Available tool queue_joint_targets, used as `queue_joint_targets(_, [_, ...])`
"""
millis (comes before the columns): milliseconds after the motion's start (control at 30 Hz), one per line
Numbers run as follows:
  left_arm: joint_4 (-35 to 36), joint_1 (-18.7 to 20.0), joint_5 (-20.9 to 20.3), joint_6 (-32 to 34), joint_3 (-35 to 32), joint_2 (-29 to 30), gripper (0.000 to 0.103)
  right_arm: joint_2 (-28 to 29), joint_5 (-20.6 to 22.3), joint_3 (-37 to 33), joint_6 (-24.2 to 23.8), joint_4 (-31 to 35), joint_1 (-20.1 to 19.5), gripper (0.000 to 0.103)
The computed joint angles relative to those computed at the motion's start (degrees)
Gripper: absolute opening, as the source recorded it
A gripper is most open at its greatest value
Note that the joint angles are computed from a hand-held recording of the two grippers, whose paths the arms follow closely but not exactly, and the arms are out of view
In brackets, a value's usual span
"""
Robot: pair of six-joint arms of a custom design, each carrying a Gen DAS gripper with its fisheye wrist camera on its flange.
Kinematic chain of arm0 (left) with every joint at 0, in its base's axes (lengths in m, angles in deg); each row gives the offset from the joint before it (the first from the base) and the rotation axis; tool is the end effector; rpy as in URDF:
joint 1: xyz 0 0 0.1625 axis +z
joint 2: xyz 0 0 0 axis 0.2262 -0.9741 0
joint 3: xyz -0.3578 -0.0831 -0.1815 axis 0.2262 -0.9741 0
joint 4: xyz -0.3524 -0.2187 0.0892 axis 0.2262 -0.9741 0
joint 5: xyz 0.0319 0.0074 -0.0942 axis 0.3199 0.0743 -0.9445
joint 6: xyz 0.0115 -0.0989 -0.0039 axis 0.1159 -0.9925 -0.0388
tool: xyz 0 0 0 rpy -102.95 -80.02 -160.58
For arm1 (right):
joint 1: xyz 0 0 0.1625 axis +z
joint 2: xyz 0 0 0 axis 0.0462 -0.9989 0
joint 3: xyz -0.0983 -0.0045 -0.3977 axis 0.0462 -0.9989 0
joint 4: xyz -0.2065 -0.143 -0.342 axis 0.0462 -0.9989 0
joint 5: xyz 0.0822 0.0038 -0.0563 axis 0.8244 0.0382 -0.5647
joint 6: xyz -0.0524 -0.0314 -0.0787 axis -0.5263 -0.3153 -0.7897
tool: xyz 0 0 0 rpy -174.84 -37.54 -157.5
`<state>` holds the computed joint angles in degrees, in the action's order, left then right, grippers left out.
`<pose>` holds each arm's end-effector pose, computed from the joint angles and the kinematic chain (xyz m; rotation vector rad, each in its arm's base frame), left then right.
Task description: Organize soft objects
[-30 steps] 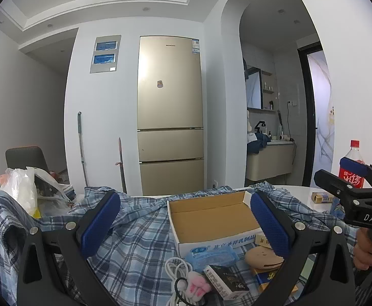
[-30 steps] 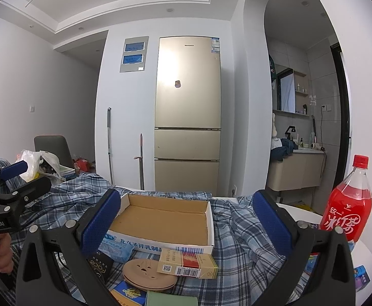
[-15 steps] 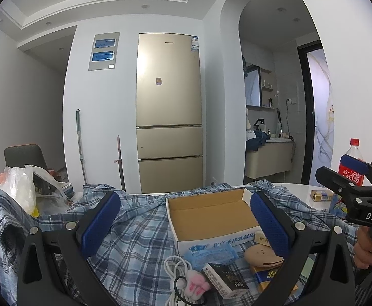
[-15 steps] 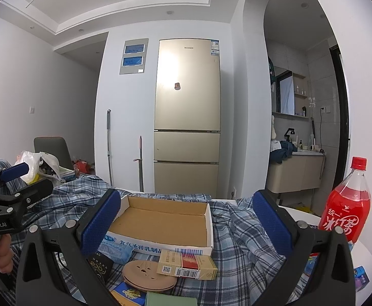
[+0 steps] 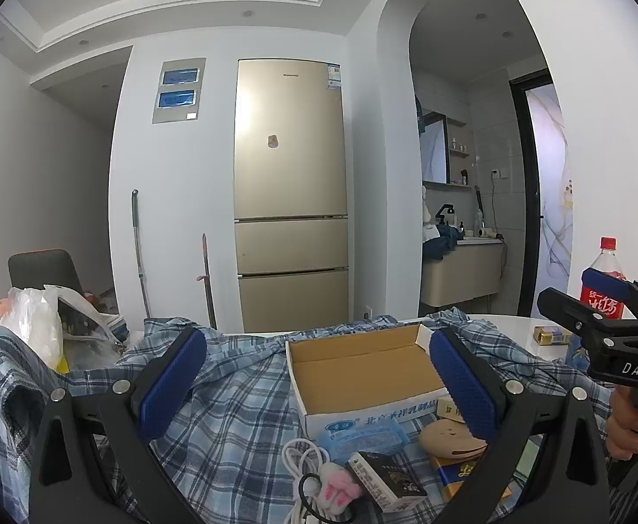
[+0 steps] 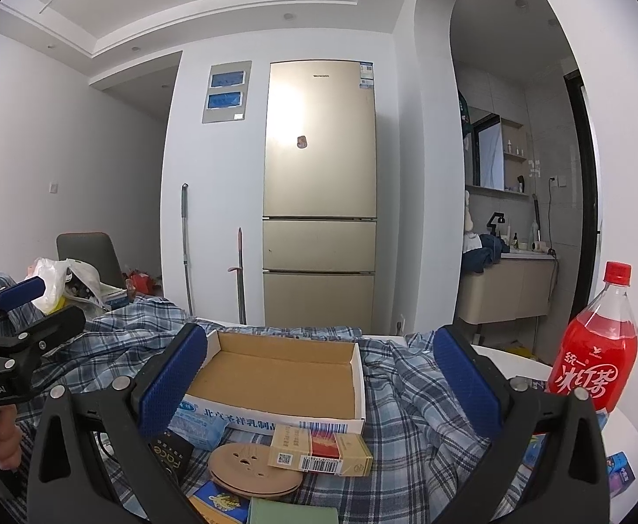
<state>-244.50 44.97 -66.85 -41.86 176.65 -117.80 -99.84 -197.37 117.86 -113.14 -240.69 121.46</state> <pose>-0.0436 -0.4159 0.3589 0.8467 1.9481 -1.6017 0.3859 -0.4322 0.0151 0.8157 -1.9213 1.5829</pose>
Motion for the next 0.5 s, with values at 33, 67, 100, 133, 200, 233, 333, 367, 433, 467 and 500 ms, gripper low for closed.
queue_joint_targets(33, [-0.1, 0.0, 0.0, 0.0, 0.0, 0.1, 0.103, 0.0, -0.1, 0.0, 0.0, 0.1, 0.0, 0.103])
queue_joint_targets(67, [-0.1, 0.0, 0.0, 0.0, 0.0, 0.1, 0.103, 0.0, -0.1, 0.0, 0.0, 0.1, 0.0, 0.103])
queue_joint_targets(100, [-0.1, 0.0, 0.1, 0.1, 0.0, 0.1, 0.103, 0.0, -0.2, 0.0, 0.0, 0.1, 0.0, 0.103])
queue_joint_targets(133, [-0.2, 0.0, 0.2, 0.1, 0.0, 0.1, 0.103, 0.0, -0.2, -0.1, 0.0, 0.1, 0.0, 0.103])
queue_joint_targets(200, [-0.2, 0.1, 0.3, 0.1, -0.1, 0.2, 0.103, 0.1, -0.2, -0.1, 0.0, 0.1, 0.0, 0.103])
queue_joint_targets(233, [-0.2, 0.1, 0.3, 0.1, -0.1, 0.2, 0.103, 0.1, -0.2, -0.1, 0.0, 0.1, 0.0, 0.103])
queue_joint_targets(333, [-0.2, 0.0, 0.8, 0.1, -0.2, 0.3, 0.103, 0.2, -0.5, -0.3, 0.0, 0.7, 0.0, 0.103])
queue_joint_targets(367, [0.0, 0.0, 1.1, 0.0, -0.2, 0.3, 0.103, 0.2, -0.7, -0.4, 0.0, 0.9, 0.0, 0.103])
queue_joint_targets(433, [1.2, -0.3, 1.9, -0.1, -0.5, 0.1, 0.103, 0.1, -0.8, -0.5, 0.2, 1.2, 0.0, 0.103])
queue_joint_targets(467, [1.8, -0.5, 2.1, -0.2, -0.6, -0.3, 0.103, 0.1, -0.9, -0.6, 0.3, 1.5, 0.0, 0.103])
queue_joint_targets(500, [1.7, -0.8, 2.4, -0.4, -0.6, -0.4, 0.103, 0.0, -0.9, -0.6, 0.5, 1.9, -0.1, 0.103])
